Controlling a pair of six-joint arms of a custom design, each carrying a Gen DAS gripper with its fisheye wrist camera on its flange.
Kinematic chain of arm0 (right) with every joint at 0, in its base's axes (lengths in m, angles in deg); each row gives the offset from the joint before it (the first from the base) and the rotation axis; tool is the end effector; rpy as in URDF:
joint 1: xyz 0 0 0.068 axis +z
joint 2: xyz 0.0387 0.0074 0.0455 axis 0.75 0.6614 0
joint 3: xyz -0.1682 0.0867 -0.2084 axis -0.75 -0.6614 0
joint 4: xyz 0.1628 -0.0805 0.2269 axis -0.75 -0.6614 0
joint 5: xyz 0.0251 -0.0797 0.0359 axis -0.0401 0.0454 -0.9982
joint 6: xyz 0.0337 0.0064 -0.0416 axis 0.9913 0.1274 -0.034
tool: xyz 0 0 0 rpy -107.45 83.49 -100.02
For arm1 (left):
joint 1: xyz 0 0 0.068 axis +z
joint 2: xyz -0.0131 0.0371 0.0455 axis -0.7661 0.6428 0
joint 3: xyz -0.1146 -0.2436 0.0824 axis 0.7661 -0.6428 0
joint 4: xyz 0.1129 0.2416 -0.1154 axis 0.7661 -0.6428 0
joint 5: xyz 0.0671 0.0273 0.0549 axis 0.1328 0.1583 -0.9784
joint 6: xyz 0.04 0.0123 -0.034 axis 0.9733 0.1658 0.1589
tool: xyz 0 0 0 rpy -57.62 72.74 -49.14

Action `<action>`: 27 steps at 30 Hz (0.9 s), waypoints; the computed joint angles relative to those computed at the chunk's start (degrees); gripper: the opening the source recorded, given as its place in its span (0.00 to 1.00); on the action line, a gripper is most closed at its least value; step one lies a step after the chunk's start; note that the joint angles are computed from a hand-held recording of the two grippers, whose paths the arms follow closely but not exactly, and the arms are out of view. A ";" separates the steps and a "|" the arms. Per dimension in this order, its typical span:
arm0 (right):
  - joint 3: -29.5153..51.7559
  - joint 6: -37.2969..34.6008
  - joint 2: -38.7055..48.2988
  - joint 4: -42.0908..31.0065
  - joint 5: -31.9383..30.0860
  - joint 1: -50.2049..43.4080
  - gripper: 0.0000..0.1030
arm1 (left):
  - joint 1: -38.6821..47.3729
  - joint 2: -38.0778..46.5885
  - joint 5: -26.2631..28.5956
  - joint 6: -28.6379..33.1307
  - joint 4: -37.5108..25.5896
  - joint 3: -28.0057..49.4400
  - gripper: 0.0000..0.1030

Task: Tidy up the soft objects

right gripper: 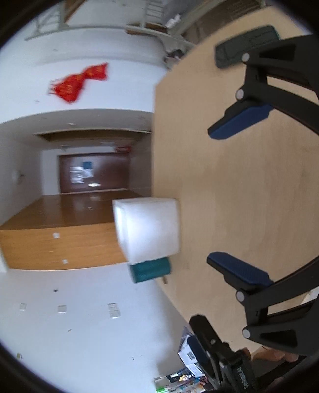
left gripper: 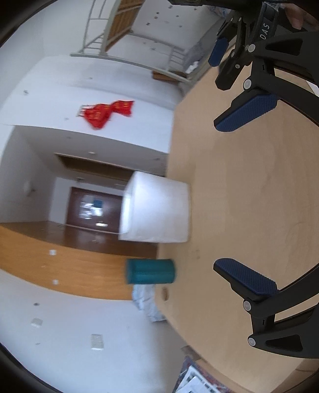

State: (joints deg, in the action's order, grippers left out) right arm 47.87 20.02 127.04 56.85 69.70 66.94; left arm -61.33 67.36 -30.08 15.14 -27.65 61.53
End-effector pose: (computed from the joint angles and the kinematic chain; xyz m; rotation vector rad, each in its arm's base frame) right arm 0.2989 0.0903 0.2100 0.0225 2.0078 0.0825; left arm 0.3341 -0.0730 0.2044 0.1819 1.9518 -0.3778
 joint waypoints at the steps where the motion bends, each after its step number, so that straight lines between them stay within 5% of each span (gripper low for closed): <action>1: -1.34 -0.74 -1.64 1.89 2.12 0.86 0.92 | -0.33 -1.80 -1.06 -0.08 2.58 -1.89 1.00; 14: -13.34 -8.29 -17.12 18.21 14.93 9.43 1.00 | -4.49 -18.80 -7.43 3.05 13.56 -14.69 1.00; 27: -12.43 -8.25 -15.51 17.81 14.92 9.63 1.00 | -4.96 -23.49 -8.92 3.01 13.97 -17.12 1.00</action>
